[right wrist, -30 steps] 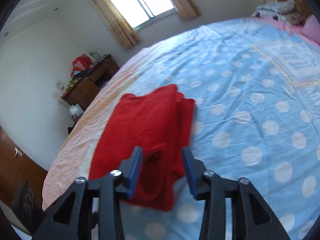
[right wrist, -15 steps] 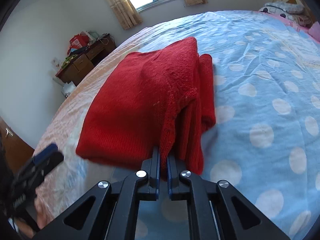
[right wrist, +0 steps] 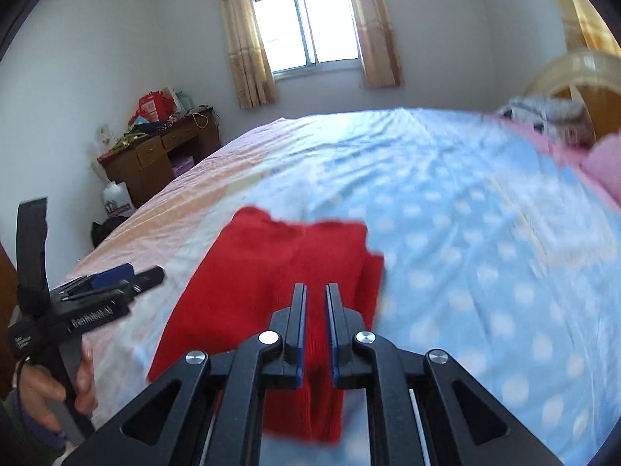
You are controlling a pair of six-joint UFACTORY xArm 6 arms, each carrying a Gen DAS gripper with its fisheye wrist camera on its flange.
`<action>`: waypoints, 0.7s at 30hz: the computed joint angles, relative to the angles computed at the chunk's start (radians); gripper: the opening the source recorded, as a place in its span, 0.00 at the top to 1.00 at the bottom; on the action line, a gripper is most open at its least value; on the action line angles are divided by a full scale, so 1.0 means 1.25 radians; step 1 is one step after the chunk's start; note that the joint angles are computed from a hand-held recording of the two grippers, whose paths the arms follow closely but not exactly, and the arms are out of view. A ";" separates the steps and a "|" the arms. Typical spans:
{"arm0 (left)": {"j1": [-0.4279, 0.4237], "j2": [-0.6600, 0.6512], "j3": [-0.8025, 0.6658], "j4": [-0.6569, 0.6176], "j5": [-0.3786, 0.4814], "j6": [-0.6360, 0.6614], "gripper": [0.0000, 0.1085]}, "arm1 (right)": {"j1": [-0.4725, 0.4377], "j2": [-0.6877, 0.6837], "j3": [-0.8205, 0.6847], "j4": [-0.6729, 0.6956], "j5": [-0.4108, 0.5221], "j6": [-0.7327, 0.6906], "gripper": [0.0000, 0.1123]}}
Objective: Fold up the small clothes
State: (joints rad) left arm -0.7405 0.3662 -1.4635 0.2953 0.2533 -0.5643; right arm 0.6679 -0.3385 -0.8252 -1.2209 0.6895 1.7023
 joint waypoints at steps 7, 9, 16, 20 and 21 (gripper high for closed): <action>-0.043 0.173 -0.229 0.046 0.168 -0.019 0.30 | -0.102 0.206 -0.101 0.085 -0.077 -0.092 0.92; -0.044 0.184 -0.232 0.067 0.161 -0.039 0.28 | -0.114 0.202 -0.087 0.035 -0.095 -0.037 0.92; -0.049 0.201 -0.257 0.142 0.172 -0.077 0.28 | -0.171 0.216 -0.083 0.028 -0.191 -0.012 0.92; -0.049 0.210 -0.270 0.152 0.180 -0.085 0.24 | -0.185 0.216 -0.079 0.004 -0.217 0.023 0.92; -0.049 0.213 -0.276 0.152 0.186 -0.087 0.22 | -0.181 0.216 -0.081 -0.003 -0.210 0.027 0.92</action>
State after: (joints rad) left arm -0.8024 0.6322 -1.8080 0.4855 0.4858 -0.6728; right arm 0.4412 -0.0688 -0.9259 -1.2240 0.4275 1.7361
